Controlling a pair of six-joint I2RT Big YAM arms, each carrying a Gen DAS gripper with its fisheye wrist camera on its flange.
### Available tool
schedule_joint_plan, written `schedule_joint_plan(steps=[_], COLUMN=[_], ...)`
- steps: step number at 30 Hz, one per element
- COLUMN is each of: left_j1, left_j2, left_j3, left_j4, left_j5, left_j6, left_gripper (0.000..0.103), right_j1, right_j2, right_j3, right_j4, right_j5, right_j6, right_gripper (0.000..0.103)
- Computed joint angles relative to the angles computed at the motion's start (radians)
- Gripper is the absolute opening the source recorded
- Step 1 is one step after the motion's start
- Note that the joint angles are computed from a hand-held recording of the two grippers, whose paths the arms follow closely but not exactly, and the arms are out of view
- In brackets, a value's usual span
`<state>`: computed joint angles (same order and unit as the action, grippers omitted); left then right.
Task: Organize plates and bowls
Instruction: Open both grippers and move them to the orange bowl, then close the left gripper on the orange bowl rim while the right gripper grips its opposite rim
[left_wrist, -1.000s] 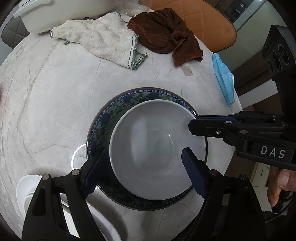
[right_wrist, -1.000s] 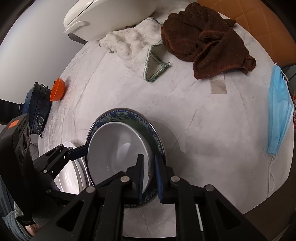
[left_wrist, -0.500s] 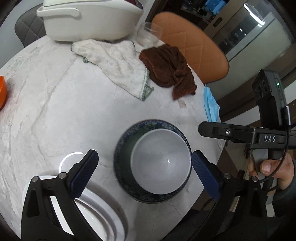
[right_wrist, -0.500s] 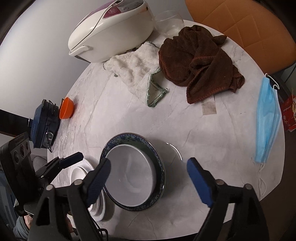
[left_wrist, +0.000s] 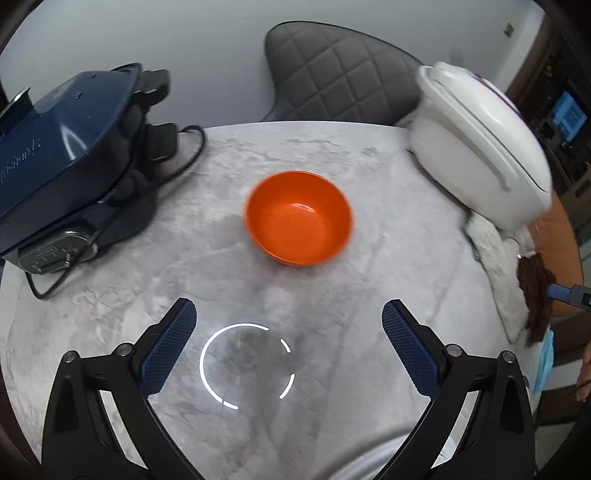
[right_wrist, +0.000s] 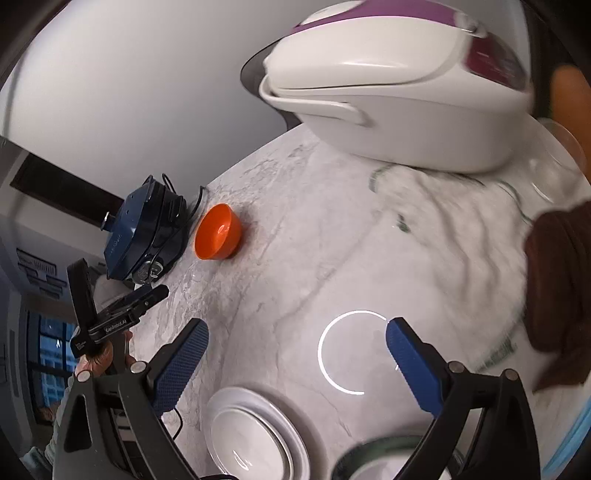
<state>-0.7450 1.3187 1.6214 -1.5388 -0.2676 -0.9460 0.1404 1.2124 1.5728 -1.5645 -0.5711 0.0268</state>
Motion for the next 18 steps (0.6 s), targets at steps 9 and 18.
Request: schedule_joint_plan(steps=[9, 18], left_j1=[0.286, 0.386], left_j2=[-0.019, 0.023], left_j3=[-0.148, -0.215], left_j4=[0.155, 0.265], left_j5=[0.182, 0.319], left_j6=[0.182, 0.260], left_gripper=[0.100, 0.088], right_j1=[0.305, 0.341], right_j2=[0.379, 0.535], right_j3=[0.274, 0.327], right_j4=[0.110, 0.128], right_j5=[-0.003, -0.058], right_j6=[0.161, 0.242], right_gripper=[0.081, 0.073])
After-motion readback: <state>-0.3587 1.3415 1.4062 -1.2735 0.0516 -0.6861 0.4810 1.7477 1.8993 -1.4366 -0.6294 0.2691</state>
